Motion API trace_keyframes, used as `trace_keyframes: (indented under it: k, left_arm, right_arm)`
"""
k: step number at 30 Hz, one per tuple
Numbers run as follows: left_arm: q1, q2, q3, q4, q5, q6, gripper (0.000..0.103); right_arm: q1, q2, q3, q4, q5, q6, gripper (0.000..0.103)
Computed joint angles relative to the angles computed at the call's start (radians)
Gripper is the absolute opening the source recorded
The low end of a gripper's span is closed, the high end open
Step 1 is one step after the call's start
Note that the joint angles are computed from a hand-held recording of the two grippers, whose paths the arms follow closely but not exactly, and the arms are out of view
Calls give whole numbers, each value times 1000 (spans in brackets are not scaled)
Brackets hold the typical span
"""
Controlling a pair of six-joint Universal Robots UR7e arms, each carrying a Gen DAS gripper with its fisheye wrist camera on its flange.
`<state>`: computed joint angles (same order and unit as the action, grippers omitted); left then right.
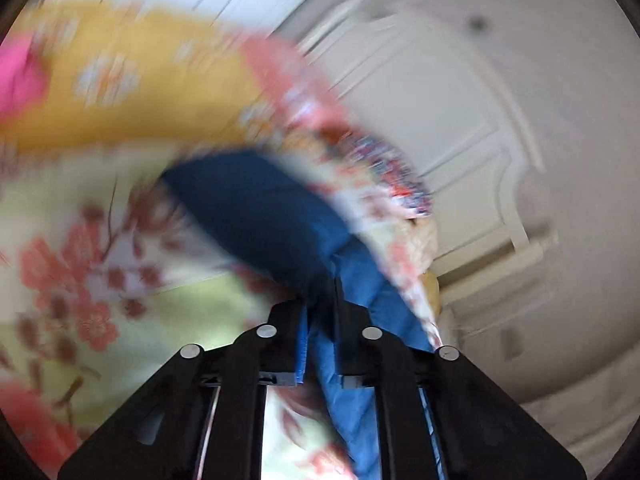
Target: Fold large clothes
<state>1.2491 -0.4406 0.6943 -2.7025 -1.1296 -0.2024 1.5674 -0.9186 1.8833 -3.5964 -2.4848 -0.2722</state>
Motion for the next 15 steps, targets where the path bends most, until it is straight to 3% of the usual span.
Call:
trace_keyframes:
  k: [2,4,7,10,13,15]
  left_arm:
    - [-70,-52,142,-165,14,191,5]
    - [-137,-93,262,-252,-27,346,5]
    - [-241,-134,439,-305,-89,544,5]
    - [-323,-121,557,-294,-115,640,5]
    - [-388,-64,650,-312,-77,703,6]
    - [-403,-27,673,-265,-49,682,6]
  right_arm:
    - [-2,-2,2,-3,5,-1,92]
    - [-4,-7,9,-12,19,0,92]
    - [-6,-12,18,-23,37,7,92]
    - [-11,-20,27,-29,55,10,92]
    - [-19,-35,44,-39,87,23,92]
    - [-25,-46,57,-47,111,34,92]
